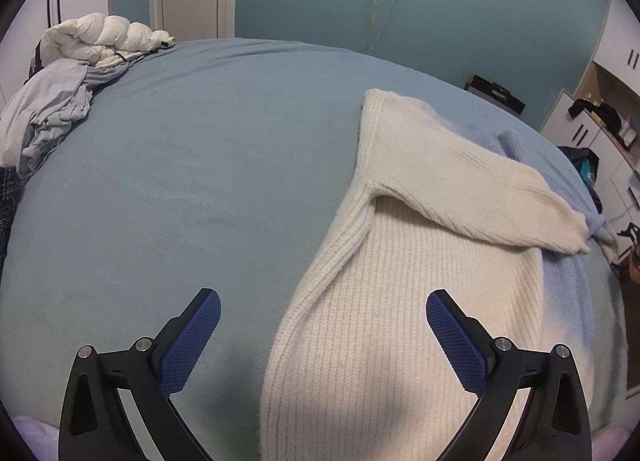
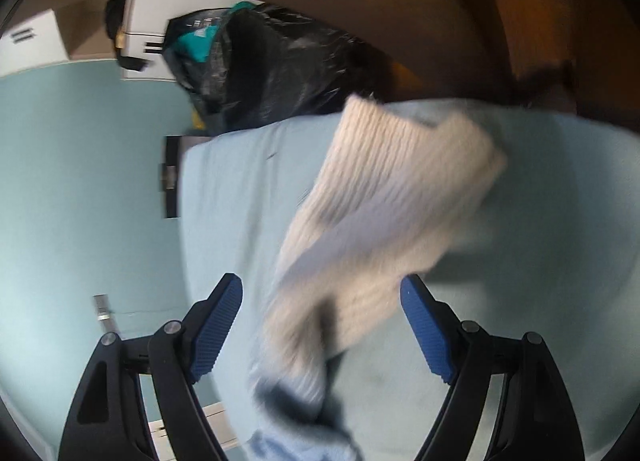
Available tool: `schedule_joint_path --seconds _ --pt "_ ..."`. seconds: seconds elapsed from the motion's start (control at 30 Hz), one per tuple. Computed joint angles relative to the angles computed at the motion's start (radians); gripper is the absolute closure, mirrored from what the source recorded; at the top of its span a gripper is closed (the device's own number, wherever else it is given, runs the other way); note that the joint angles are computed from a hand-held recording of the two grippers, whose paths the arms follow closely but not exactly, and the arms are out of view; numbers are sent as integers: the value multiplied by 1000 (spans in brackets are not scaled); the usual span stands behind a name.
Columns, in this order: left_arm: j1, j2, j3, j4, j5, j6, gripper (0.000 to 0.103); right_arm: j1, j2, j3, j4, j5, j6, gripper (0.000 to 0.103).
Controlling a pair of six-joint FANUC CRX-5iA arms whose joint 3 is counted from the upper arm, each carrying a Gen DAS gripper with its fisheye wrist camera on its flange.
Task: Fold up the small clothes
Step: 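Grasp the sleeve cuff with the right gripper and lift it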
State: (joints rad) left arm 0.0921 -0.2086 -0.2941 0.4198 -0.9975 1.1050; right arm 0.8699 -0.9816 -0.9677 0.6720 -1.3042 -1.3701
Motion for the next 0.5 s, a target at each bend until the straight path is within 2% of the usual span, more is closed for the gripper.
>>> schedule_joint_path --seconds 0.03,0.1,0.17,0.2,0.23,0.3,0.37,0.43,0.5 --pt "3 1 -1 -5 -1 7 0 -49 18 8 -20 40 46 24" --pt "9 1 -11 2 2 7 0 -102 68 41 -43 60 137 24" --pt "8 3 -13 -7 9 19 0 -159 121 97 -125 60 289 27" --pt "5 6 -12 -14 12 28 0 -190 170 143 -171 38 379 55" --pt "2 12 -6 -24 7 39 0 -216 246 215 -226 -26 505 88" --pt "0 21 2 -27 -6 52 0 -242 336 293 -264 -83 672 91" --pt "4 22 4 -17 -15 52 0 -161 375 335 -206 -197 665 93" --pt "9 17 4 0 -18 43 0 -52 425 378 -85 -343 641 94" --pt "18 4 -4 27 -15 34 0 -25 533 467 -24 -466 768 94"
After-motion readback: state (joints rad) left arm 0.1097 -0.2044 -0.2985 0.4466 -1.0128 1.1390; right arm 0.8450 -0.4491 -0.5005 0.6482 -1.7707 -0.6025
